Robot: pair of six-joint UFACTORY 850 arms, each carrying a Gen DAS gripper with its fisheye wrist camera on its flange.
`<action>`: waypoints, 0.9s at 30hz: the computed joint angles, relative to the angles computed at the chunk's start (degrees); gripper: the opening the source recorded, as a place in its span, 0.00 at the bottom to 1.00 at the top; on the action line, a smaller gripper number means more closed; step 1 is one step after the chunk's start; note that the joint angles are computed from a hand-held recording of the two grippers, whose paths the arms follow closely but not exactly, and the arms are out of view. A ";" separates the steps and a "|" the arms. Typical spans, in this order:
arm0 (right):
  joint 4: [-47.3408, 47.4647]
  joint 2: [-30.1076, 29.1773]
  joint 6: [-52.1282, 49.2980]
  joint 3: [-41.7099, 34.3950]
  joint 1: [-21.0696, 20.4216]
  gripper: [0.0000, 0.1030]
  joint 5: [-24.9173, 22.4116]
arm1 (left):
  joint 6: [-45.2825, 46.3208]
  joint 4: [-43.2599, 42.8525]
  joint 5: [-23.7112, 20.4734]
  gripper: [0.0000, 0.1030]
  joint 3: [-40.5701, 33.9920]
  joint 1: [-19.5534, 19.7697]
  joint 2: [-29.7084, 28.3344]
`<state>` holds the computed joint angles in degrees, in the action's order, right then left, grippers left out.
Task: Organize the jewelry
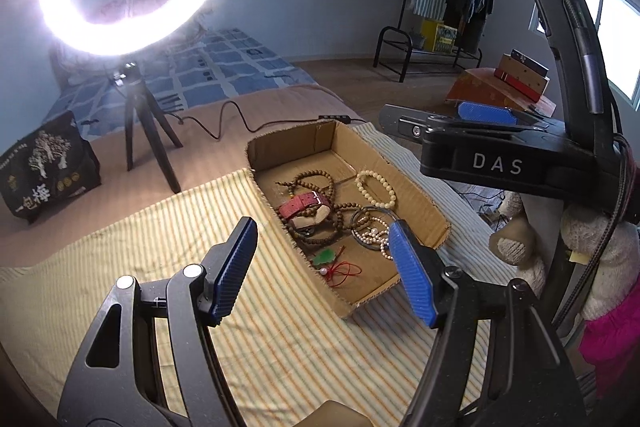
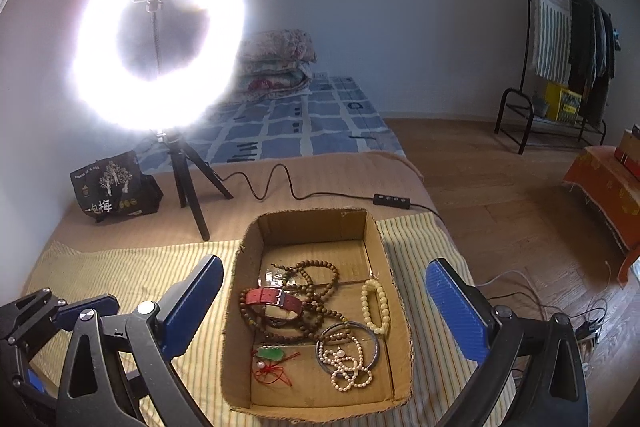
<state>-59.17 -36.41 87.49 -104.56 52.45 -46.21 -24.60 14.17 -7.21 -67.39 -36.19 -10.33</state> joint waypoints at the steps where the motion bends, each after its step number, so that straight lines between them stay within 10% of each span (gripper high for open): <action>1: -0.17 0.10 0.05 -0.10 0.33 1.00 -0.36 | -2.02 2.20 0.00 0.68 0.61 0.02 0.79; 16: -4.28 0.62 4.45 -1.91 5.37 1.00 -6.14 | -38.74 39.74 0.72 0.78 8.91 0.91 10.85; 22: -5.85 0.27 4.57 -2.67 6.44 1.00 -7.28 | -33.03 34.70 0.80 0.83 10.14 1.10 12.78; 27: -7.36 0.11 4.49 -3.06 7.23 1.00 -8.70 | -45.02 47.06 0.13 0.90 11.27 0.64 14.04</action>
